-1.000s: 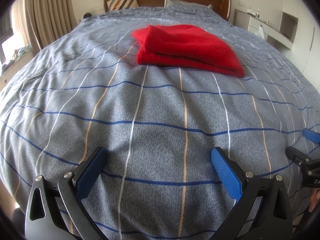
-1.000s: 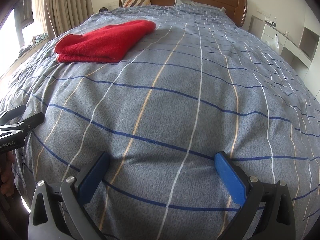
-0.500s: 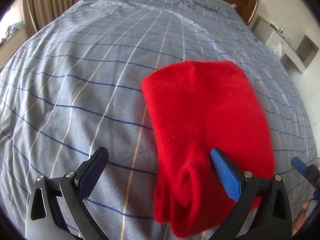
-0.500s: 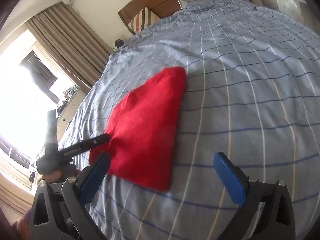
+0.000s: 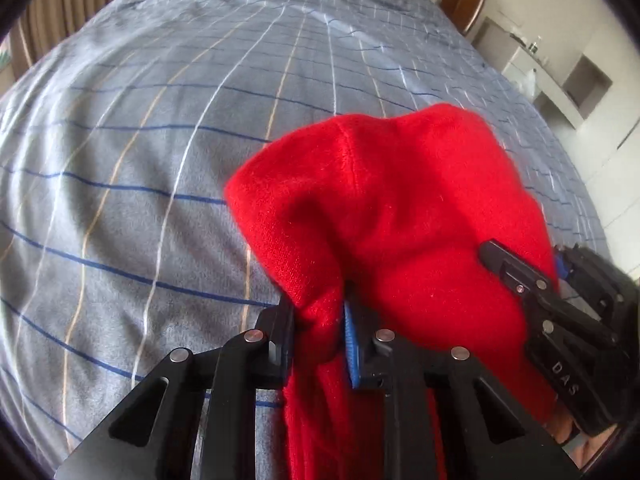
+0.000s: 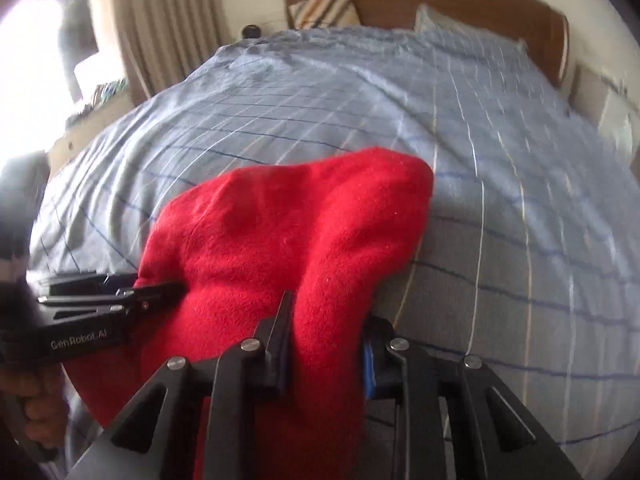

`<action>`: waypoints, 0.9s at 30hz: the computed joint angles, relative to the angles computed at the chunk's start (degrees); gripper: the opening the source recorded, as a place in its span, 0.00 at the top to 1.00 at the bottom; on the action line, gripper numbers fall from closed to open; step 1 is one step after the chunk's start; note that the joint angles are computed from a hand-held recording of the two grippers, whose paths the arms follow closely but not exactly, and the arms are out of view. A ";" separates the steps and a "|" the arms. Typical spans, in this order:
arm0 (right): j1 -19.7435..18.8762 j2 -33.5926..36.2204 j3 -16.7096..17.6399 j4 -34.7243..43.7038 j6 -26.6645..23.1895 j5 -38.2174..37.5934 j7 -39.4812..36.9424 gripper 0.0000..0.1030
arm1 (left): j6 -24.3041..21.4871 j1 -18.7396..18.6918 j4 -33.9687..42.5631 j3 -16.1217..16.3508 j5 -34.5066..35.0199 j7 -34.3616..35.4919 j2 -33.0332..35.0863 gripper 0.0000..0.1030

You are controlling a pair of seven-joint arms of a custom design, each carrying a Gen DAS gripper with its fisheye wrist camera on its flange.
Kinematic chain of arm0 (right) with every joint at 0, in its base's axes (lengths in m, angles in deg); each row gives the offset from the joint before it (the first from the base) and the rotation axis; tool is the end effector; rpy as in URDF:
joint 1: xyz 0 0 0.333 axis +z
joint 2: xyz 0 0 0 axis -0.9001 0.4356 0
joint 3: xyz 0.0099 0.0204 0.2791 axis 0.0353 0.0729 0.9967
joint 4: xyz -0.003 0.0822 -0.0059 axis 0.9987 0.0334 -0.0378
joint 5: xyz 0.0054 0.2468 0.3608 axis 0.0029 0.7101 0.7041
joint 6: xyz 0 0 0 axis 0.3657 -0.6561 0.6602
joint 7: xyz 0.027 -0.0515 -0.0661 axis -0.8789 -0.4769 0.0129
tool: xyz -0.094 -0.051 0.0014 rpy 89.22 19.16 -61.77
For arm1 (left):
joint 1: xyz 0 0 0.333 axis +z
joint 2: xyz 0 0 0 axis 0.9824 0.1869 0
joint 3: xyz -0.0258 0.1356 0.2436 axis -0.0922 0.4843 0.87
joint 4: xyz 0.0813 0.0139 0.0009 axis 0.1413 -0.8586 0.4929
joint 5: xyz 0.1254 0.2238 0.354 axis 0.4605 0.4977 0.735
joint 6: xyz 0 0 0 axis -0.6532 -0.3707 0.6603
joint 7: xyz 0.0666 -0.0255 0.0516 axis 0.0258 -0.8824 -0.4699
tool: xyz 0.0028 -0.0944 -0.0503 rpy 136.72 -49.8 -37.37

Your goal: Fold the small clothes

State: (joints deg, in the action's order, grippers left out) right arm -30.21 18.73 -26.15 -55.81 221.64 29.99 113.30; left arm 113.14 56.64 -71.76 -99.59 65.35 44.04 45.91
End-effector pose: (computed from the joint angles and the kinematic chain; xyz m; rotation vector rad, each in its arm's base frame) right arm 0.5818 0.4351 0.3601 -2.0132 1.5783 -0.6706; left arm 0.5849 -0.3818 0.3843 -1.8094 2.2017 -0.7624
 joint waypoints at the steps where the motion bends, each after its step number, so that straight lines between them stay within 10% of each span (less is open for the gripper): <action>1: 2.10 -0.20 -1.14 0.40 -1.53 -4.48 0.44 0.76 | -0.06 -1.27 -0.35 0.90 3.08 -1.70 -0.71 0.85; 11: 0.69 -11.38 -1.49 -4.25 4.42 -23.21 17.83 0.76 | 7.87 -0.80 1.35 0.23 8.30 -6.35 -5.65 0.81; 15: -5.62 -10.64 2.29 -4.49 1.97 -4.26 5.93 0.41 | -7.14 -4.39 9.25 2.67 14.65 -12.12 0.57 0.39; 20: -6.77 -23.11 3.25 -21.32 -2.03 -6.20 10.64 0.11 | -2.42 -4.11 -9.17 2.37 27.23 -25.57 -11.89 0.23; 24: -7.88 -33.63 7.09 -33.08 -3.17 -5.02 12.26 0.09 | -5.24 -3.48 -19.42 -1.73 41.89 -37.48 -23.11 0.01; 27: -7.48 -39.65 9.76 -38.31 -3.99 -0.40 10.92 0.08 | -8.87 -3.45 -22.23 -4.90 38.42 -35.42 -28.77 0.01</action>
State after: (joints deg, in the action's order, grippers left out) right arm -37.68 -20.92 -16.39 -94.12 217.65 29.59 124.21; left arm 104.27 53.19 -93.99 -104.49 103.77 8.62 17.14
